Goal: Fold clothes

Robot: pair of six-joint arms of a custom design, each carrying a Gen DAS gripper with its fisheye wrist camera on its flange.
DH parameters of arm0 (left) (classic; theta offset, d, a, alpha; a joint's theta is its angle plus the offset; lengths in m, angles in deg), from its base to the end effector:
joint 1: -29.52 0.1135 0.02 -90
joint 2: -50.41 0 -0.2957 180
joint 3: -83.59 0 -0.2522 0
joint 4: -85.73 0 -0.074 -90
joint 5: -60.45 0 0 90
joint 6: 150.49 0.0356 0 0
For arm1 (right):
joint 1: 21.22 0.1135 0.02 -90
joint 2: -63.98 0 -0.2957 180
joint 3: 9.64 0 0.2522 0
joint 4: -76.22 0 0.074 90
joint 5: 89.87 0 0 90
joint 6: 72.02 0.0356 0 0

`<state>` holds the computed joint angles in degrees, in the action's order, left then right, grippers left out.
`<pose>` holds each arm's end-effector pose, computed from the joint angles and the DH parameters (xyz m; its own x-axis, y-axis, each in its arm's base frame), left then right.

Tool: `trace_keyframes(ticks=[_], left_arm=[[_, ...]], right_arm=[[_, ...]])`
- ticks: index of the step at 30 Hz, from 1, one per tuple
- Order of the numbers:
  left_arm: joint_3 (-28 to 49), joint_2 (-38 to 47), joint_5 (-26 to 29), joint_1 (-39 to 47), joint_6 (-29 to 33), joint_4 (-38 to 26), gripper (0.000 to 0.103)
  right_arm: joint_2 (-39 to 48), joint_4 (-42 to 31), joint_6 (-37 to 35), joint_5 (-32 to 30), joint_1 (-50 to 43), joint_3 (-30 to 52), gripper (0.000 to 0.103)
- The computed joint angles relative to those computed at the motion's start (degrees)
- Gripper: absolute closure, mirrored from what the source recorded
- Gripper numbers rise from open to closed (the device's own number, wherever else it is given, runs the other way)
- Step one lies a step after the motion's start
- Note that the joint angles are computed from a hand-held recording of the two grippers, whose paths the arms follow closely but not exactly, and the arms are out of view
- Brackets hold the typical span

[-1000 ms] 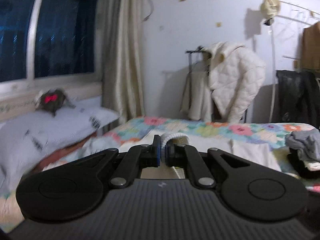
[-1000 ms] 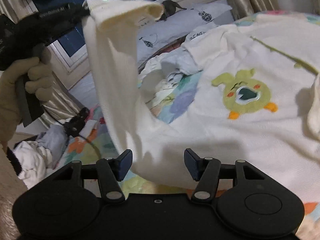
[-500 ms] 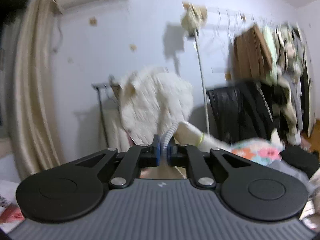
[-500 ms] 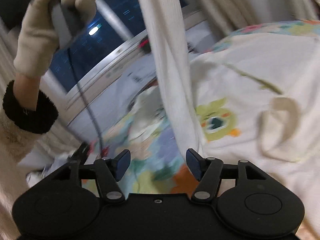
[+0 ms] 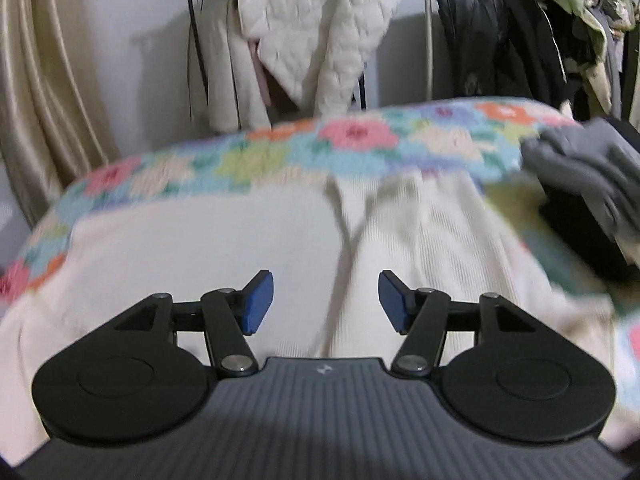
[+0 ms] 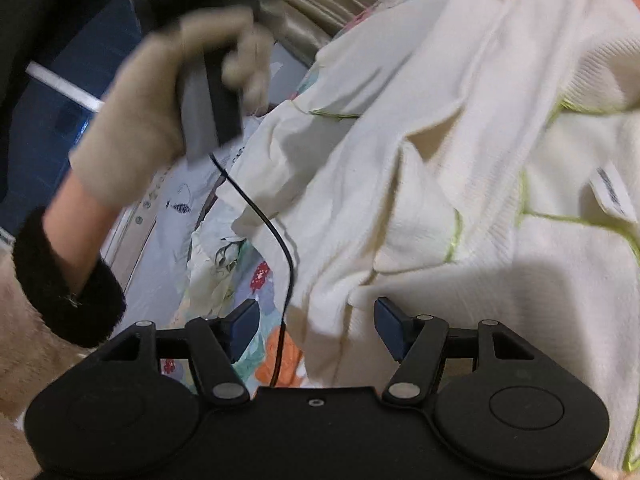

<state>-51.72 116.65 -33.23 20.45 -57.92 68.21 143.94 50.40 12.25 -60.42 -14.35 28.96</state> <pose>0.2181 -0.0325 0.2225 -0.6169 0.1438 -0.7738 0.1359 0.9879 0.0752 0.1881 0.0539 0.1537 -0.8712 -0.1544 -0.4660 -0.4835 0.4345 0.7599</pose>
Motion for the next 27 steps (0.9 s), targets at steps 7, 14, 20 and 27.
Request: trace_keyframes(ticks=[7,14,20,27], left_arm=[[-8.0,-19.1,1.3,-4.1,-1.1,-16.9,0.042],[-9.2,-21.8,-6.0,-21.3,-9.1,-23.3,0.028],[-11.0,-11.5,-10.4,-25.5,-10.8,-19.0,0.06],[-7.1,-23.9,-8.2,-21.2,-15.0,-32.0,0.092]], right_arm=[[-14.0,3.2,1.8,6.2,-0.8,-0.2,0.035],[-21.2,-3.9,-20.1,25.1,5.1,1.8,0.058],[-20.3,7.0,-24.2,34.9,12.4,-5.5,0.058],[-14.6,21.5,-19.7,35.6,11.9,-9.9,0.058]])
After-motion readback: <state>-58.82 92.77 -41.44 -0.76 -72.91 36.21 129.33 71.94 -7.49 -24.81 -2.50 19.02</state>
